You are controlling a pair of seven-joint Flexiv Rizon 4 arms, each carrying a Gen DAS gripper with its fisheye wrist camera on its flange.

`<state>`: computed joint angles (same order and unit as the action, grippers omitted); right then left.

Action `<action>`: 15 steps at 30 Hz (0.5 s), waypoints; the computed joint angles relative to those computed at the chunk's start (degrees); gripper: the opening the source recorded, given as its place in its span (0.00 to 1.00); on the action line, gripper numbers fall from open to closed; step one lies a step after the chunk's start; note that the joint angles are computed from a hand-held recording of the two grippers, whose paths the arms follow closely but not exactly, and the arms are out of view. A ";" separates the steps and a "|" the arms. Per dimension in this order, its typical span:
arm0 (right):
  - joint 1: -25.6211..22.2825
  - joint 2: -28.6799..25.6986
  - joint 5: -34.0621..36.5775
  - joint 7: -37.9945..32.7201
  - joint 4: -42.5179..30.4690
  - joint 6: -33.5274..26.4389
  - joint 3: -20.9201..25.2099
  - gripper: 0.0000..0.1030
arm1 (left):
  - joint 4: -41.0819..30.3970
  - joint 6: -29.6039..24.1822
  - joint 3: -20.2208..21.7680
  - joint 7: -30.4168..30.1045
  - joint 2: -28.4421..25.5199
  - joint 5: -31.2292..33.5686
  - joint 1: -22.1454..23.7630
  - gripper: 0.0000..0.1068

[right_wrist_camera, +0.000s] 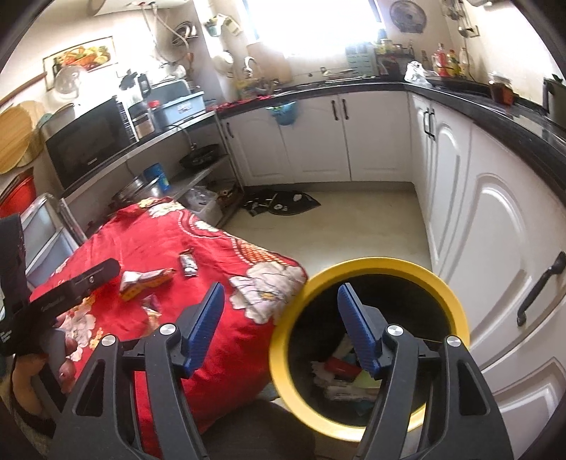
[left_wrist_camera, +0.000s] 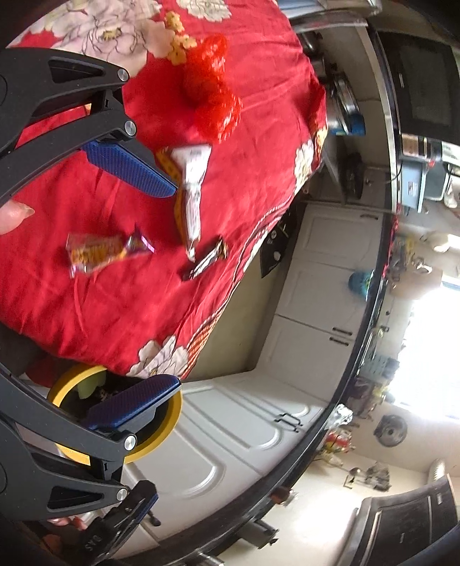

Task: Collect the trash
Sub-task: 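Move both open grippers back toward the remaining snack wrappers on the bedspread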

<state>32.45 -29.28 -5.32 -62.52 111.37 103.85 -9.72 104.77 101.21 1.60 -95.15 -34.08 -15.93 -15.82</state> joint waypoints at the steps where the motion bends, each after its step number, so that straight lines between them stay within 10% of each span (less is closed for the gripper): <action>1: 0.08 0.06 -0.13 -0.09 -0.09 0.02 0.24 0.62 | 0.40 0.31 0.13 -0.25 0.23 -0.09 0.12 0.86; 15: 0.99 -0.64 -3.00 -1.06 -2.52 -1.36 2.64 0.63 | 4.53 3.89 2.06 -1.09 2.28 -1.72 1.08 0.86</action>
<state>33.44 -29.92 -8.32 -63.57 108.85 102.49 -7.08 109.30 105.10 3.66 -96.24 -31.80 -17.64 -14.74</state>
